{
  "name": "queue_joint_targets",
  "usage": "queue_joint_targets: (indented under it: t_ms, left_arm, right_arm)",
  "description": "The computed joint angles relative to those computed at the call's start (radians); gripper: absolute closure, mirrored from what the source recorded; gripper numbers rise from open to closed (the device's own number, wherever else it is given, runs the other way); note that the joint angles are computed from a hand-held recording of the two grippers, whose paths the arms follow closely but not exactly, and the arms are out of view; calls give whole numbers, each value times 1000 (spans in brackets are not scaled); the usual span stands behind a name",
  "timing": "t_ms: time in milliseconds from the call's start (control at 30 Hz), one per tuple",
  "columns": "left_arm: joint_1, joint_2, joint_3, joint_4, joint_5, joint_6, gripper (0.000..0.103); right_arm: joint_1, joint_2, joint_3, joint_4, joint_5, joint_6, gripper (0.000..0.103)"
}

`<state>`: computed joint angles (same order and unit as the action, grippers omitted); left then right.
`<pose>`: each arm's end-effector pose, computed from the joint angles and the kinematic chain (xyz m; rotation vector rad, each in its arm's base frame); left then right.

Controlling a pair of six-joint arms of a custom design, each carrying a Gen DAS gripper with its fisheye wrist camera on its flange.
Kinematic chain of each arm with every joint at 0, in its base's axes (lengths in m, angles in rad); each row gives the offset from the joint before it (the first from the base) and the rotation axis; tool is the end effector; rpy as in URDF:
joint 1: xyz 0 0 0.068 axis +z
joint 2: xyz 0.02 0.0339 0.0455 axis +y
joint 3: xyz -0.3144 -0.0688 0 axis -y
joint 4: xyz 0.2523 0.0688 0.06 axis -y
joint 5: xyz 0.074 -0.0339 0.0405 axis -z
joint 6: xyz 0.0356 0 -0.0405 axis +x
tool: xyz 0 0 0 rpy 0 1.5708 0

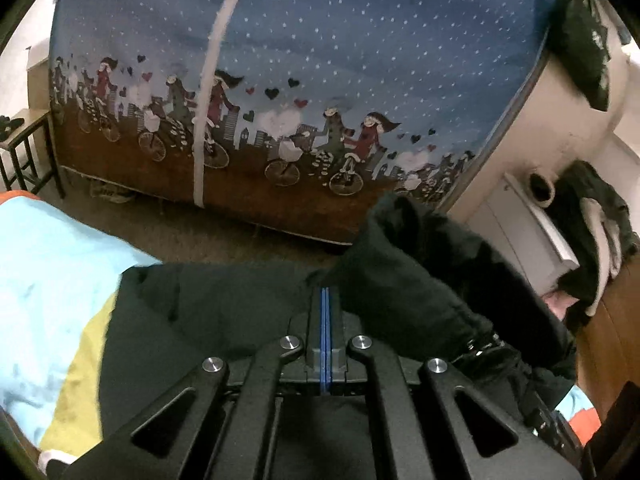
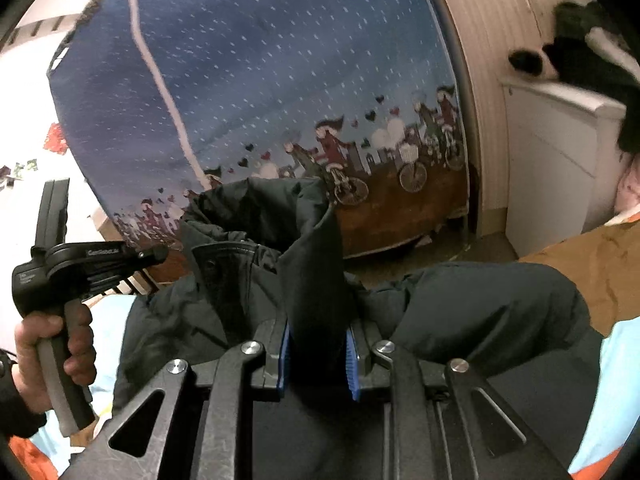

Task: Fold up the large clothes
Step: 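Grasp the jacket collar with both tools and lift it, then fold the lifted collar section down over the jacket body with both tools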

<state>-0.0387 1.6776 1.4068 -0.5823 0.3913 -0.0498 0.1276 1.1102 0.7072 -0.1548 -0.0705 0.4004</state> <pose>0.3822 -0.0284 0.3359 0.1647 2.3960 -0.5139 0.2266 0.0316 0.2934 0.2508 2.1369 0.3846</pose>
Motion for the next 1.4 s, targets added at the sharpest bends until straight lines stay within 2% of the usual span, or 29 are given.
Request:
queue_joint_targets:
  t_ms: [133, 200, 300, 433, 533, 600, 700, 767, 867, 967, 1067, 1167, 1300, 1400]
  left_arm:
    - [55, -74, -25, -55, 121, 103, 103]
    - [80, -76, 6, -123, 198, 130, 103]
    - [82, -46, 82, -256, 207, 148, 103]
    - [93, -51, 106, -332, 236, 212, 100]
    - [129, -88, 74, -350, 288, 274, 94]
    - [169, -127, 40, -374, 341, 338, 91]
    - [255, -188, -13, -448, 417, 472, 77]
    - [318, -215, -32, -495, 459, 532, 70]
    - [381, -237, -27, -527, 498, 602, 70]
    - [374, -257, -9, -467, 543, 567, 70]
    - [324, -247, 27, -462, 562, 524, 70]
    - [233, -226, 34, -465, 523, 539, 70]
    - [126, -216, -52, -435, 438, 593, 70]
    - [89, -251, -181, -311, 353, 612, 70]
  right_arm:
    - [129, -125, -44, -33, 149, -17, 83]
    - [187, -156, -55, -51, 209, -15, 83]
    - [310, -219, -74, -103, 336, 1, 83]
    - [542, -306, -111, -173, 577, 70, 83]
    - [761, -324, -116, -275, 792, 175, 84]
    - [844, -327, -123, -325, 863, 240, 84]
    - [977, -305, -138, -411, 970, 354, 84]
    - [1016, -256, -152, -446, 987, 391, 84]
    - [1025, -191, -201, -437, 967, 392, 84]
    - [1030, -155, -240, -420, 950, 389, 85]
    - [1017, -142, -259, -393, 936, 368, 85]
    - [989, -143, -263, -367, 921, 328, 85]
    - [981, -157, -272, -362, 913, 312, 85]
    - [996, -166, -267, -390, 914, 335, 85]
